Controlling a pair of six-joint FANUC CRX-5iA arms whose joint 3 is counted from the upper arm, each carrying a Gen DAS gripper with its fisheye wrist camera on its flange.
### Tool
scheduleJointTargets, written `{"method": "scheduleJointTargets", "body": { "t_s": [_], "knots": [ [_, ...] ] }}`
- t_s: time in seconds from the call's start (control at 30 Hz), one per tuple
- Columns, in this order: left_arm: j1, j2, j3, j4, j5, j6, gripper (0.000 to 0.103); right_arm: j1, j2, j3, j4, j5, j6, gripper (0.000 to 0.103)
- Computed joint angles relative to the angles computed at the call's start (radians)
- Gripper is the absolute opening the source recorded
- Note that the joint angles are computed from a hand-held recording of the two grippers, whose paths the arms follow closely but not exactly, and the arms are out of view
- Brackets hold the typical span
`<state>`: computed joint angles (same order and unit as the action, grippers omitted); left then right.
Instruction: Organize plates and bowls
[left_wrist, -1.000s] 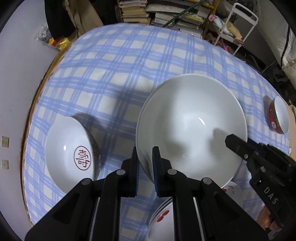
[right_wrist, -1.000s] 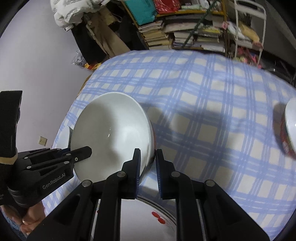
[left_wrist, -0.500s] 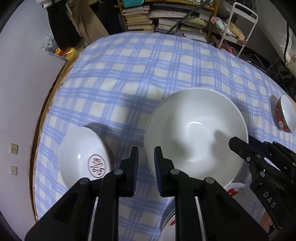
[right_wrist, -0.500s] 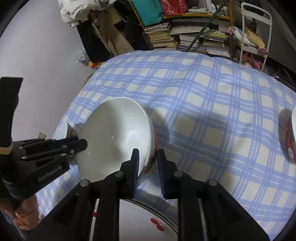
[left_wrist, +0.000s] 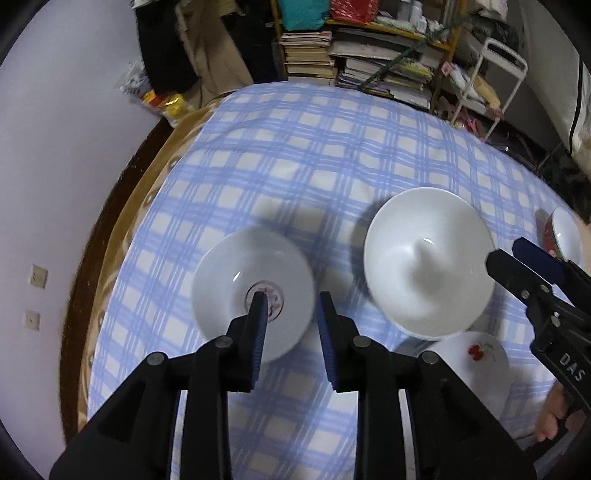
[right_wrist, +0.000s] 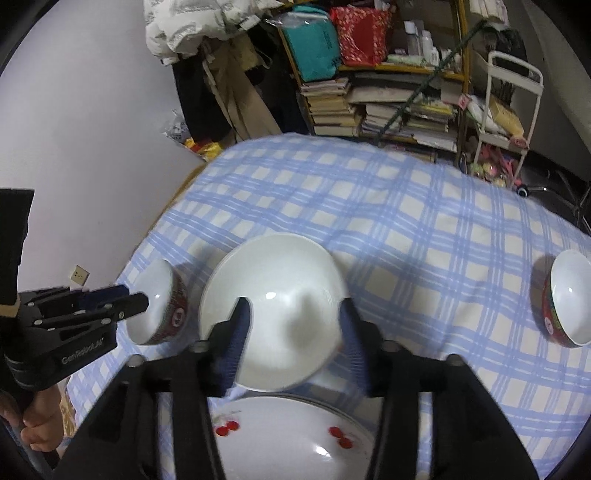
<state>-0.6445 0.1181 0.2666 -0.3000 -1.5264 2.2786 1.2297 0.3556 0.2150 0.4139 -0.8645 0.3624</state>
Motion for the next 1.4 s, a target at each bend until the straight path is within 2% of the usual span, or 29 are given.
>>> {"method": "scheduleJointTargets", "body": {
  "t_s": [0.03, 0.1, 0.23, 0.27, 0.37, 0.4, 0.5, 0.73, 0.93, 1.17, 1.2, 1.3, 1.4],
  "knots": [
    [-0.002, -0.018, -0.011, -0.007, -0.004, 0.015, 0.031, 0.004, 0.005, 0.009, 0.006, -0.001, -0.001, 0.067],
    [-0.019, -0.044, -0.019, -0.044, -0.024, 0.043, 0.046, 0.012, 0.018, 0.034, 0.009, -0.006, 0.003, 0.076],
    [-0.046, -0.083, -0.034, -0.121, -0.067, 0.079, 0.052, 0.024, 0.05, 0.1, 0.0, -0.025, 0.052, 0.093],
    [-0.045, -0.091, -0.039, -0.13, -0.084, 0.079, 0.055, 0.028, 0.055, 0.109, 0.004, -0.027, 0.057, 0.094],
    [-0.022, -0.122, -0.074, -0.121, -0.088, 0.083, 0.074, 0.041, 0.083, 0.157, 0.02, -0.051, 0.075, 0.101],
    [-0.017, -0.137, -0.089, -0.122, -0.083, 0.09, 0.077, 0.044, 0.092, 0.171, 0.02, -0.056, 0.083, 0.103],
    [0.009, -0.167, -0.125, -0.118, -0.077, 0.098, 0.08, 0.048, 0.131, 0.234, 0.007, -0.084, 0.117, 0.103],
    [0.072, -0.203, -0.202, -0.079, -0.029, 0.084, 0.081, 0.049, 0.231, 0.389, -0.057, -0.145, 0.195, 0.103],
    [0.133, -0.226, -0.271, -0.042, 0.039, 0.083, 0.081, 0.047, 0.325, 0.527, -0.103, -0.191, 0.266, 0.103],
    [0.189, -0.245, -0.35, -0.007, 0.133, 0.064, 0.081, 0.029, 0.462, 0.751, -0.19, -0.304, 0.33, 0.103],
    [0.191, -0.245, -0.356, -0.01, 0.142, 0.065, 0.081, 0.027, 0.481, 0.783, -0.199, -0.325, 0.344, 0.101],
    [0.215, -0.247, -0.379, 0.017, 0.172, 0.048, 0.081, 0.015, 0.564, 0.932, -0.257, -0.417, 0.401, 0.086],
    [0.253, -0.249, -0.413, 0.067, 0.21, 0.025, 0.081, 0.007, 0.623, 1.032, -0.279, -0.481, 0.412, 0.078]
  ]
}}
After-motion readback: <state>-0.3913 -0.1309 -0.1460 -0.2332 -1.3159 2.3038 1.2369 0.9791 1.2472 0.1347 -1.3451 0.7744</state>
